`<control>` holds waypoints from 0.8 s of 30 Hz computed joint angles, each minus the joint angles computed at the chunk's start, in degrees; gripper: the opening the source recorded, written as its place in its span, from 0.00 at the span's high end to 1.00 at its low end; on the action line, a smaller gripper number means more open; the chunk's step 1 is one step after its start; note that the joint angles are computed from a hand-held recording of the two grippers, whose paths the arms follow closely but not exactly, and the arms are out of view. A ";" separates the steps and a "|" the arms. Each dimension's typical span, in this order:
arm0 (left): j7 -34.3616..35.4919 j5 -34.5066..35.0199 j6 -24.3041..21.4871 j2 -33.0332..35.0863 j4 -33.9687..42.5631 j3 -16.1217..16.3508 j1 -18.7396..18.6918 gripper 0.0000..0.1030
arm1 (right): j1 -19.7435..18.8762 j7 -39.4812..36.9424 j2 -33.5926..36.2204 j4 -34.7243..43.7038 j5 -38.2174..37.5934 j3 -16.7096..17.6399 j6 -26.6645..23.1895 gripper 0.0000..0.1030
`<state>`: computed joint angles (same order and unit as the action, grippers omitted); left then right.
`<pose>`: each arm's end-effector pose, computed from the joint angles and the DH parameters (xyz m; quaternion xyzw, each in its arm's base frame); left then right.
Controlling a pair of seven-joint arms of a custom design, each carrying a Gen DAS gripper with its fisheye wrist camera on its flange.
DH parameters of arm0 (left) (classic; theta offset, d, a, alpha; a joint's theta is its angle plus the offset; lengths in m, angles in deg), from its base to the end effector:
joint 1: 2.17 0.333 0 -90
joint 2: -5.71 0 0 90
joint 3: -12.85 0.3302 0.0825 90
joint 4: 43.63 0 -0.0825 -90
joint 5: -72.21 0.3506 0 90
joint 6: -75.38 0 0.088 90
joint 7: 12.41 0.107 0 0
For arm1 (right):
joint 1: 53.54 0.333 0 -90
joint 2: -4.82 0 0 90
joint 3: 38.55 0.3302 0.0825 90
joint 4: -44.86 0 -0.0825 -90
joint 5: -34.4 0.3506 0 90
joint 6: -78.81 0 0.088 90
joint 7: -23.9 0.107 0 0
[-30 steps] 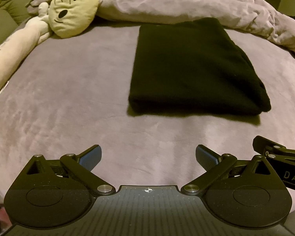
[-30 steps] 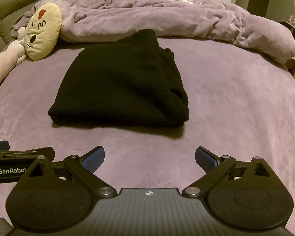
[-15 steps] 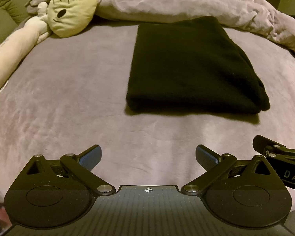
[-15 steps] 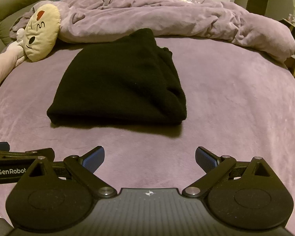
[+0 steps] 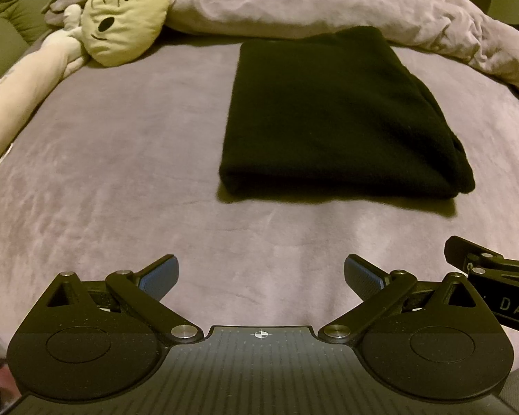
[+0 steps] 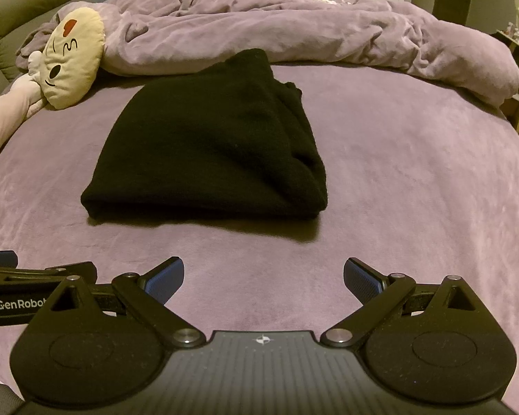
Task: Fold small clothes
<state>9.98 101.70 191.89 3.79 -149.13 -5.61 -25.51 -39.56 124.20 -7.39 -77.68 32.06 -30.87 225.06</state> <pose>0.4219 -0.3434 0.5855 -0.7663 0.5844 -0.1472 0.2225 0.4649 0.1915 0.5926 -0.7456 0.5906 -0.1752 0.2541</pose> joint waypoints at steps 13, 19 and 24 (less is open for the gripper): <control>0.27 -2.14 3.72 -0.25 -1.21 0.54 0.74 0.00 | -0.13 -0.26 0.41 -0.01 0.71 -0.47 1.08 0.04; -0.81 1.56 3.10 0.41 -0.64 -0.04 0.28 0.00 | -0.37 -0.21 0.70 0.24 0.22 -0.43 1.19 0.04; -0.44 1.92 3.58 0.57 -0.83 0.18 0.06 0.00 | -0.41 0.08 0.73 0.20 -0.12 -0.41 1.18 0.04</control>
<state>9.54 103.62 195.47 4.35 -149.96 -5.43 -25.45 -39.97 124.28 -6.66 -77.48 31.95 -31.28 226.23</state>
